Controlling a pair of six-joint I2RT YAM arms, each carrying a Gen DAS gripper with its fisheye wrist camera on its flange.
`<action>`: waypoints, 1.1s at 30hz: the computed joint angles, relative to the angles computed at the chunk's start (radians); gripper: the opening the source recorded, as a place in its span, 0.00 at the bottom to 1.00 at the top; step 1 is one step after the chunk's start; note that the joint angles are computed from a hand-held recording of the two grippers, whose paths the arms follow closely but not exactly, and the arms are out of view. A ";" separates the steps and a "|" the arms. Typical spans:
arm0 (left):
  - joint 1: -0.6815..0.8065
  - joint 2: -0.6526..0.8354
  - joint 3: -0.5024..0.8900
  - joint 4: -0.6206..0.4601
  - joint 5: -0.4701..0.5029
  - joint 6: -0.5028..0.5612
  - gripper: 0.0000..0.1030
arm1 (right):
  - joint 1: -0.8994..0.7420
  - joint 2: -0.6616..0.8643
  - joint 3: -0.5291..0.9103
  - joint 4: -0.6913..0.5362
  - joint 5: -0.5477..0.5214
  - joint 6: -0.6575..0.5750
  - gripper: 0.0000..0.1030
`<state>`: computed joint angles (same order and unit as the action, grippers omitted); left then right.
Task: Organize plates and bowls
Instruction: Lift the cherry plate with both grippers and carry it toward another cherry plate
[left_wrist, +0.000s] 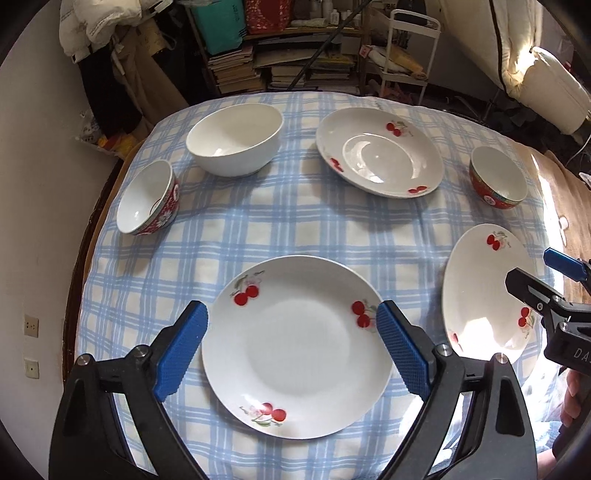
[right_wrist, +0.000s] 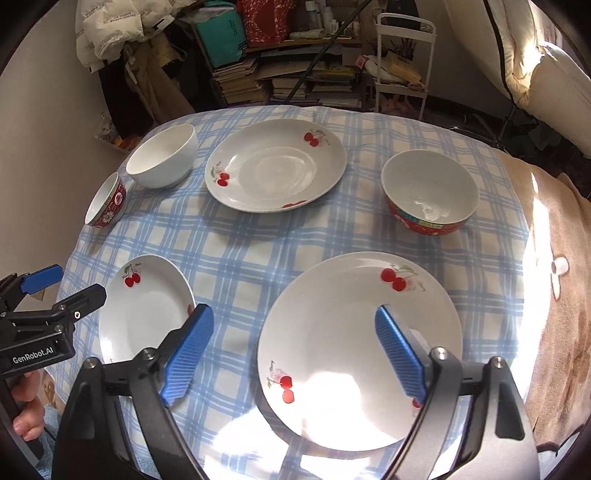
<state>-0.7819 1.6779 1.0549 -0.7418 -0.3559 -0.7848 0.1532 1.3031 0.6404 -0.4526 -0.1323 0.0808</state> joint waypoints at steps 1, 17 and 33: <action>-0.015 0.013 0.020 0.001 0.000 -0.001 0.89 | -0.020 -0.024 -0.008 -0.009 0.005 -0.022 0.96; -0.121 0.284 0.238 0.094 0.058 0.032 0.89 | -0.460 -0.035 -0.083 -0.010 -0.106 -0.287 0.96; -0.099 0.484 0.330 0.147 0.194 0.081 0.76 | -0.553 0.221 -0.116 0.143 -0.086 -0.368 0.77</action>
